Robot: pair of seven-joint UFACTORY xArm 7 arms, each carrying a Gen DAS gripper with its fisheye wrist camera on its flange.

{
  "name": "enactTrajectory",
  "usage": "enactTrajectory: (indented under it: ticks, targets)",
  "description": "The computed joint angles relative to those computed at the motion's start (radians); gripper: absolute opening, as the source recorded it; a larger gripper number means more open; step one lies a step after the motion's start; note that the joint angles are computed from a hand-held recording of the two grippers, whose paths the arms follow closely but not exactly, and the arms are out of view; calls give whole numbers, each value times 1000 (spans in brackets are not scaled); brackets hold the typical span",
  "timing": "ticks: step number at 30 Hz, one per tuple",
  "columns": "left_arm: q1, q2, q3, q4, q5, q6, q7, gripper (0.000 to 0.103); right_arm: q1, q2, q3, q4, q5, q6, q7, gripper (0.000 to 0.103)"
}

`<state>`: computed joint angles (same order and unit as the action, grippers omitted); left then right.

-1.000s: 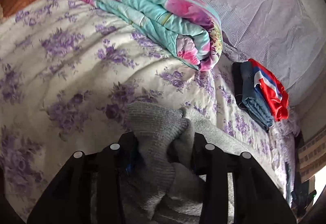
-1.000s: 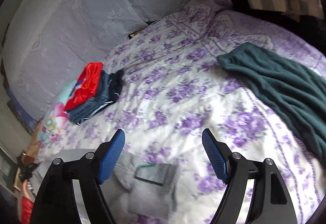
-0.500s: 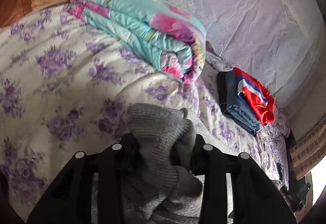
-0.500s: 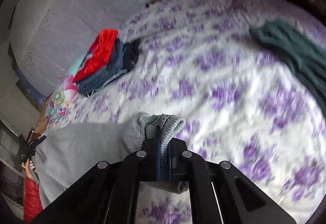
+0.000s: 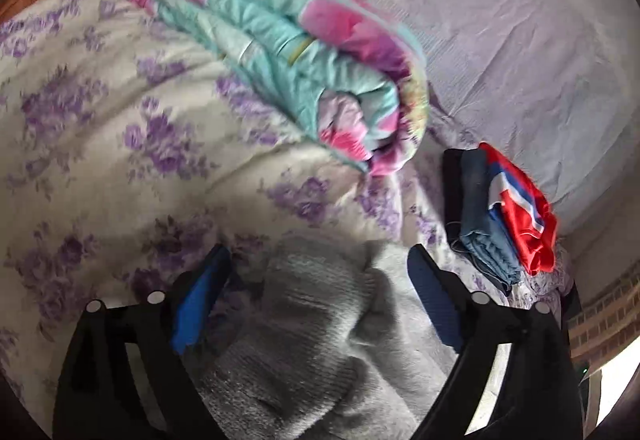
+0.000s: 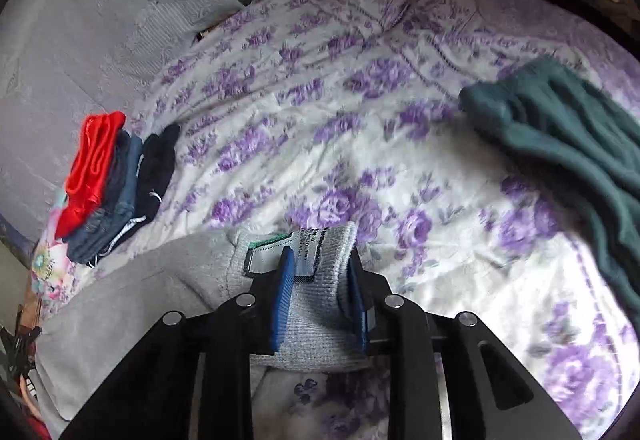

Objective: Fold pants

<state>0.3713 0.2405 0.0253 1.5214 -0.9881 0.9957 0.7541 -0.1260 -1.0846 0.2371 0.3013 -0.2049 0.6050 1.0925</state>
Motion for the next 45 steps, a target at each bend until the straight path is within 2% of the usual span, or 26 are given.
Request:
enactTrajectory:
  ticks: [2,4,5,7,9,11,13,14,16,18,19,20,23,26,28,30,32,34,35,36,38,40,41,45]
  targets:
    - [14,-31,3,-31,-42,8,35,88,-53,-110,129,51,-101,123,52,31]
    - [39,-64,12,-53,-119,60,106,88,6,-95,174,108,-193,193,45,31]
    - [43,-88,21,-74,-149,64,139,88,38,-69,186,123,-206,191,23,31]
    - [43,-140,45,-121,-200,67,199,89,37,13,280,176,-187,206,-53,32]
    - [35,-165,72,-148,-207,99,215,94,-4,195,381,281,-184,318,-184,41]
    - [24,-155,91,-142,-134,141,174,94,11,336,382,318,-198,408,-225,50]
    - [22,-152,105,-157,-81,128,104,94,101,335,282,326,-223,454,-161,58]
    - [35,-146,117,-157,-98,158,81,94,150,309,236,305,-238,453,-109,62]
    - [86,-136,144,-163,-181,257,77,94,230,195,181,237,-204,432,-47,62]
    - [135,-140,168,-184,-236,342,87,94,327,23,153,177,-149,453,16,68]
    - [156,-139,180,-191,-239,385,97,94,369,-61,173,154,-120,482,55,75]
    - [171,-140,188,-199,-225,413,113,94,413,-146,192,136,-90,521,85,78]
    - [199,-149,205,-217,-141,461,162,94,536,-326,275,133,24,682,155,78]
    - [234,-145,220,-216,-130,545,186,94,601,-454,387,164,163,810,239,78]
    - [233,-149,216,-217,-100,551,177,94,653,-511,443,184,232,858,325,78]
    - [207,-170,199,-223,-27,506,164,93,680,-583,495,189,317,871,388,78]
    - [174,-202,187,-246,26,478,174,93,662,-641,540,205,404,884,414,78]
    - [148,-224,183,-270,25,469,169,82,681,-644,573,227,430,890,473,78]
    - [135,-235,182,-288,18,443,155,68,671,-660,586,244,455,902,484,78]
    - [126,-235,187,-299,-3,436,152,50,683,-659,599,258,461,904,520,78]
    - [131,-183,204,-280,-54,503,137,24,668,-684,617,297,500,930,540,78]
    - [172,-129,216,-253,-134,600,99,21,643,-682,632,352,526,966,539,78]
    - [188,-123,214,-254,-152,620,99,20,632,-679,638,375,537,982,526,78]
    - [197,-163,203,-291,-136,582,114,20,591,-730,660,393,620,1015,473,73]
